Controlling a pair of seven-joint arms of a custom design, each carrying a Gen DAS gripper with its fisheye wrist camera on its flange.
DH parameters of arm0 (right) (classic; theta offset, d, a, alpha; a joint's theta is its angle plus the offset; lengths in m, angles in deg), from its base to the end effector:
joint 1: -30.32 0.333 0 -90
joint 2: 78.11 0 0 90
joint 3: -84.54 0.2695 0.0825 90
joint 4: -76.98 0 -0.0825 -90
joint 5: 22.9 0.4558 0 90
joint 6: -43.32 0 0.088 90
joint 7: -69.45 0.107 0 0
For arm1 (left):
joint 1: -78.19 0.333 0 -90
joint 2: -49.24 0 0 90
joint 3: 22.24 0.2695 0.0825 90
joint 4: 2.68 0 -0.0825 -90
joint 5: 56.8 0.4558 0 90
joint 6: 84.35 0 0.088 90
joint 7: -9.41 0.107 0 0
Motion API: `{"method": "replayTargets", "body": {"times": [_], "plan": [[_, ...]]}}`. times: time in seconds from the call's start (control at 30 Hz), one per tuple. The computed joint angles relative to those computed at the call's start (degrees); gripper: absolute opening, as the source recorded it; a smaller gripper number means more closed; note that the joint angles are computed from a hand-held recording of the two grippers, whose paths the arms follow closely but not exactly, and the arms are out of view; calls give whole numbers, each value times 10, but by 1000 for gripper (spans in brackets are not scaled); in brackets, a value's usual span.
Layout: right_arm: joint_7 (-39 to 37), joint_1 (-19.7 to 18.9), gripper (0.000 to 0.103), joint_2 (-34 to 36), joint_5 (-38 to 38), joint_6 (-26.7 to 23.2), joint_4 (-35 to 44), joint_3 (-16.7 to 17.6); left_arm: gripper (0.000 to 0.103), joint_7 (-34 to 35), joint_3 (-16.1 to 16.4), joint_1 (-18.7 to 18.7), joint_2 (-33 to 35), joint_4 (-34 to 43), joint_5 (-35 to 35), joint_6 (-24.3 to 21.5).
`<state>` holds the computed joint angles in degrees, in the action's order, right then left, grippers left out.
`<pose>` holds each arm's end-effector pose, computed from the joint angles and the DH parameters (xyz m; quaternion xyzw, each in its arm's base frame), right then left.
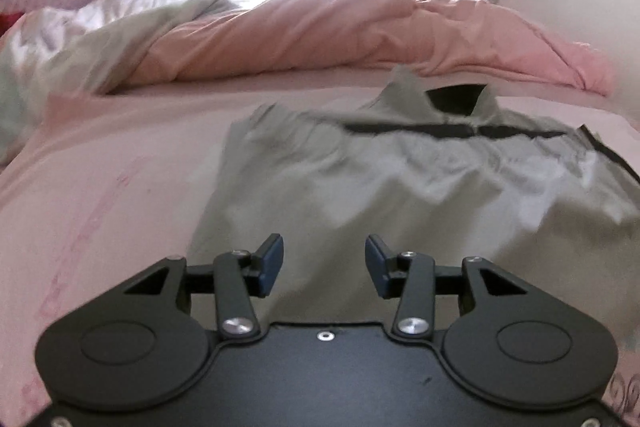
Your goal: Fold large clothes
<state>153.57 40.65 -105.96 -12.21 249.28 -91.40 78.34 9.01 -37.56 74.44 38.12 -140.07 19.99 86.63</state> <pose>0.4332 0.0128 0.3423 -0.5775 0.6161 -0.3590 0.3974 0.4996 -0.2429 0.3453 -0.6221 0.6465 -0.3347 0.2882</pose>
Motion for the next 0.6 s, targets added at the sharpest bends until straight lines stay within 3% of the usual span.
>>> {"method": "replayTargets", "body": {"times": [0.17, 0.23, 0.33, 0.43, 0.5, 0.6], "plan": [[-24, -20, 15, 123, 56, -37, 100, 46, 47, 95, 13, -24, 96, 82, -62, -45], [10, -5, 13, 160, 15, -12, 112, 16, 52, 104, 25, -35, 120, 96, -66, -49], [21, -12, 12, 159, 7, -2, 103, 23, 54, 71, 44, -44, 128, 98, -35, -30], [18, -18, 13, 131, 13, -37, 102, 25, 52, 137, 49, -49, 122, 96, -105, -32], [4, -30, 13, 131, 34, -11, 107, 36, 52, 111, 50, -51, 114, 101, -67, -40], [-36, -51, 14, 145, 87, -12, 135, 53, 52, 101, 50, -51, 121, 120, -46, -56]]}}
